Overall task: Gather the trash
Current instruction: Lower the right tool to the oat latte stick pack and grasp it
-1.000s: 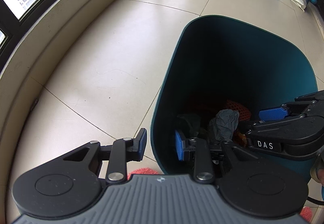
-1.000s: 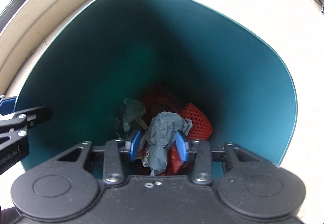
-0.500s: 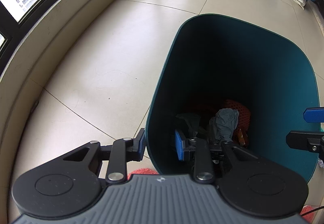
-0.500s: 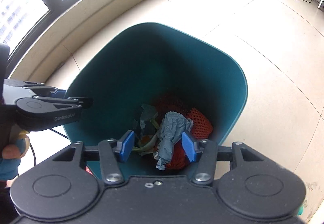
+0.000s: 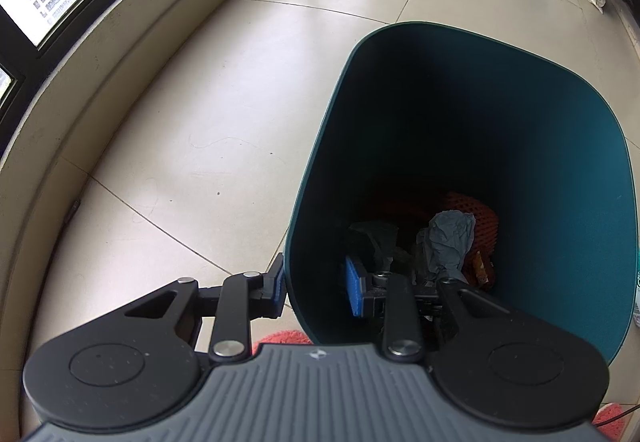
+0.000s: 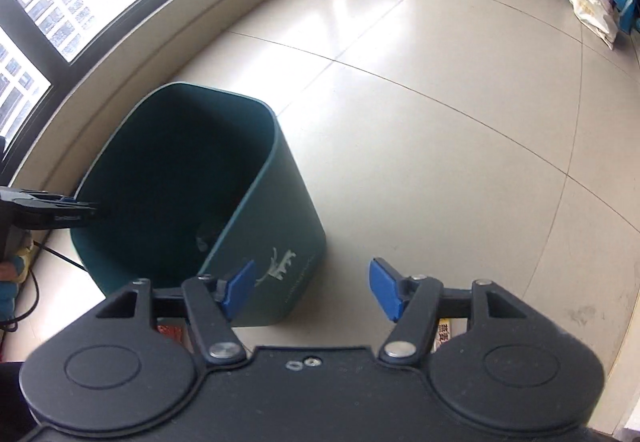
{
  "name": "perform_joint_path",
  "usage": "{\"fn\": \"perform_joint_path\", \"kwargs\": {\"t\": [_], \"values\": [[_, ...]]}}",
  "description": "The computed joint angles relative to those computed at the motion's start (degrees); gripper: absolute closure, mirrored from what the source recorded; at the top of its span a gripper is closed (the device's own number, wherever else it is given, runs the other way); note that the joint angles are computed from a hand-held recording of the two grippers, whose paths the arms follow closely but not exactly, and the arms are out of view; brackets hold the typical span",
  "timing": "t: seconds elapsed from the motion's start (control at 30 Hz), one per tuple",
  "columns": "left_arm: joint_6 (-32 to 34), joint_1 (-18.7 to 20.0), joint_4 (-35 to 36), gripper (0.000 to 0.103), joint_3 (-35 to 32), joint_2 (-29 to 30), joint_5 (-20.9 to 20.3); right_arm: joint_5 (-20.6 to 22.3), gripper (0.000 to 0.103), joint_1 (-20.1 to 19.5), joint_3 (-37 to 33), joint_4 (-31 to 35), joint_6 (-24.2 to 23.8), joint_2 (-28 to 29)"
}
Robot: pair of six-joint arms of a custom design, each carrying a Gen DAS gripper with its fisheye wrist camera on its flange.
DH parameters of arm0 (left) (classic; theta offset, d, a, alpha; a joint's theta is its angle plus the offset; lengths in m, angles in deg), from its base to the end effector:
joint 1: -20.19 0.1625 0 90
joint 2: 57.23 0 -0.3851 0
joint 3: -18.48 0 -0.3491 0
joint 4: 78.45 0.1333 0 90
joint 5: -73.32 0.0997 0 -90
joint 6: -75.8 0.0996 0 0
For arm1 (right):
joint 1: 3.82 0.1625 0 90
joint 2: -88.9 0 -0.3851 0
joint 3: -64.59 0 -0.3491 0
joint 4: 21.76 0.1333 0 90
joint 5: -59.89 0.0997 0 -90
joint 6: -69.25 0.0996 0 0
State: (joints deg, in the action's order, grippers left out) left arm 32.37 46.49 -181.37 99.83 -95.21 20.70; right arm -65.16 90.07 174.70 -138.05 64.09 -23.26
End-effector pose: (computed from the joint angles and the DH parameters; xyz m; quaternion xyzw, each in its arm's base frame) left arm -0.4549 -0.4410 0.0410 0.2437 0.8849 -0.1010 0.3838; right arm 0.0983 -0.3242 0.5072 -0.0005 -0.9275 0.2302 0.2945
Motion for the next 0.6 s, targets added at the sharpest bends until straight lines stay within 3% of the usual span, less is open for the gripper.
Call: {"fn": "perform_joint_path", "kwargs": {"t": [0.37, 0.6], "values": [[-1.2, -0.4, 2.9, 0.074, -1.3, 0.9, 1.3, 2.7, 0.033, -25.6, 12.2, -11.4, -10.9, -2.9], [-1.4, -0.6, 4.6, 0.074, -1.8, 1.3, 1.9, 4.9, 0.028, -37.5, 18.4, -19.8, -13.9, -2.4]]}}
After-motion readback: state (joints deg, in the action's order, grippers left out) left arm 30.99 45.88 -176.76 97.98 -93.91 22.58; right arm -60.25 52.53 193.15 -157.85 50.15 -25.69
